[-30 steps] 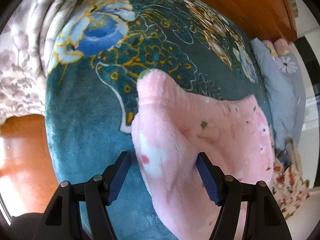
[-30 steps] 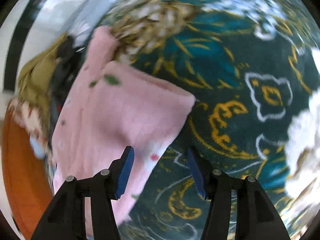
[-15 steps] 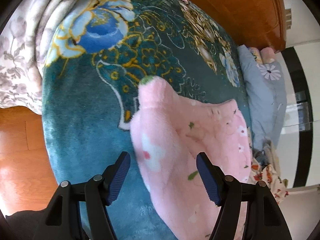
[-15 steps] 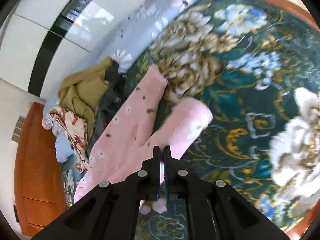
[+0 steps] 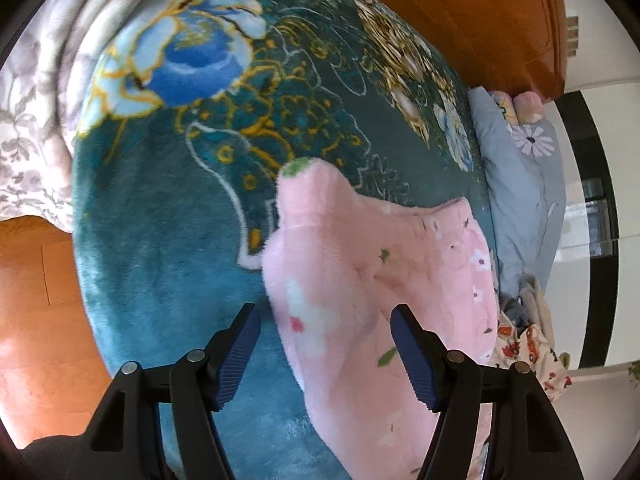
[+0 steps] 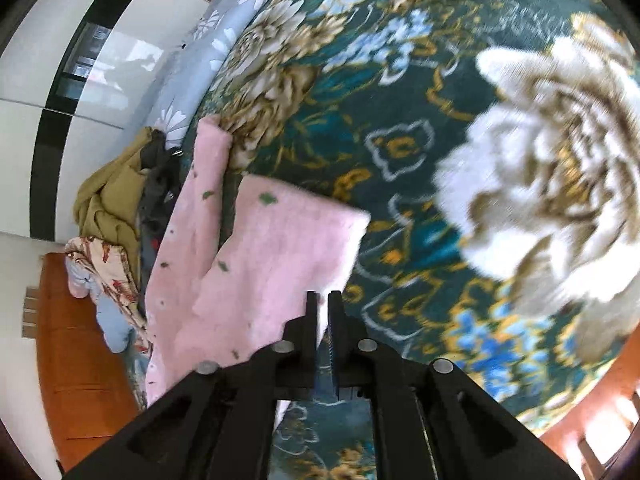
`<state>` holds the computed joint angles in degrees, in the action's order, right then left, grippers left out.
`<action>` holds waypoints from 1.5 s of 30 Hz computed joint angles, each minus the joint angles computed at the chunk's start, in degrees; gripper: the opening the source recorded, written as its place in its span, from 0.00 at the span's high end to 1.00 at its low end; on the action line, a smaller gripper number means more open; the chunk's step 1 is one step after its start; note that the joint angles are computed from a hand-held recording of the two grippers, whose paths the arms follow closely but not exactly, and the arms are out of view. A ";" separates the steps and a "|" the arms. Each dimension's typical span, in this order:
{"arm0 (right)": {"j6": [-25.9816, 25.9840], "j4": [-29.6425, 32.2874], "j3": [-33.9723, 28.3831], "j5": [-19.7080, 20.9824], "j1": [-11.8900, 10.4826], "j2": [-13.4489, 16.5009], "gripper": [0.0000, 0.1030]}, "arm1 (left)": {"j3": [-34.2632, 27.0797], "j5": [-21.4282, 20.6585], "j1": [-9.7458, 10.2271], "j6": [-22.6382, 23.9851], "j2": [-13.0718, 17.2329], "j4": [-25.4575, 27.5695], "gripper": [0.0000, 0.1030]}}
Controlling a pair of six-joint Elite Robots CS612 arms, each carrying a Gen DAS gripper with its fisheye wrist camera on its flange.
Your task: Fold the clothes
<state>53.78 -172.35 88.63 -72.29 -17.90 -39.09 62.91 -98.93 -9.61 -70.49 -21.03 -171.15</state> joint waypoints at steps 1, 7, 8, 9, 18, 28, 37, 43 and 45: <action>-0.12 0.27 -0.56 0.73 0.18 0.61 0.67 | -0.14 -0.36 0.06 -0.77 0.13 0.07 0.35; 0.22 4.59 -3.88 3.41 1.09 3.52 0.58 | -0.98 -1.40 0.47 -4.55 0.75 -0.34 0.47; 0.94 5.22 -4.41 3.60 1.27 3.92 0.58 | -1.49 -1.52 0.50 -3.75 0.79 0.95 0.49; 1.65 5.86 -4.93 3.81 1.45 4.32 0.58 | -2.09 -1.76 0.53 -2.88 0.81 2.79 0.55; 1.02 6.40 -9.02 -1.46 3.33 4.53 0.98 | -4.36 0.25 0.24 -1.64 -0.06 5.38 0.92; -7.43 -2.27 -7.67 -2.90 2.40 -1.41 0.98 | -3.69 -1.90 0.18 2.89 -2.97 -8.42 0.93; -11.23 5.01 -6.71 -1.86 1.40 -3.56 0.98 | -3.39 -0.47 0.26 1.14 -3.88 2.44 0.93; -15.00 16.20 -23.02 -3.89 3.09 4.30 0.98 | -14.33 -1.94 0.17 1.69 -0.26 11.48 0.93; -15.76 20.55 -29.02 -4.63 3.41 7.24 0.98 | -18.66 -1.82 -0.01 3.57 1.24 15.65 0.93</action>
<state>38.01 -151.80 59.61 -76.91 -14.49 -31.84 44.25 -100.74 -9.62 -66.92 -19.79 -155.50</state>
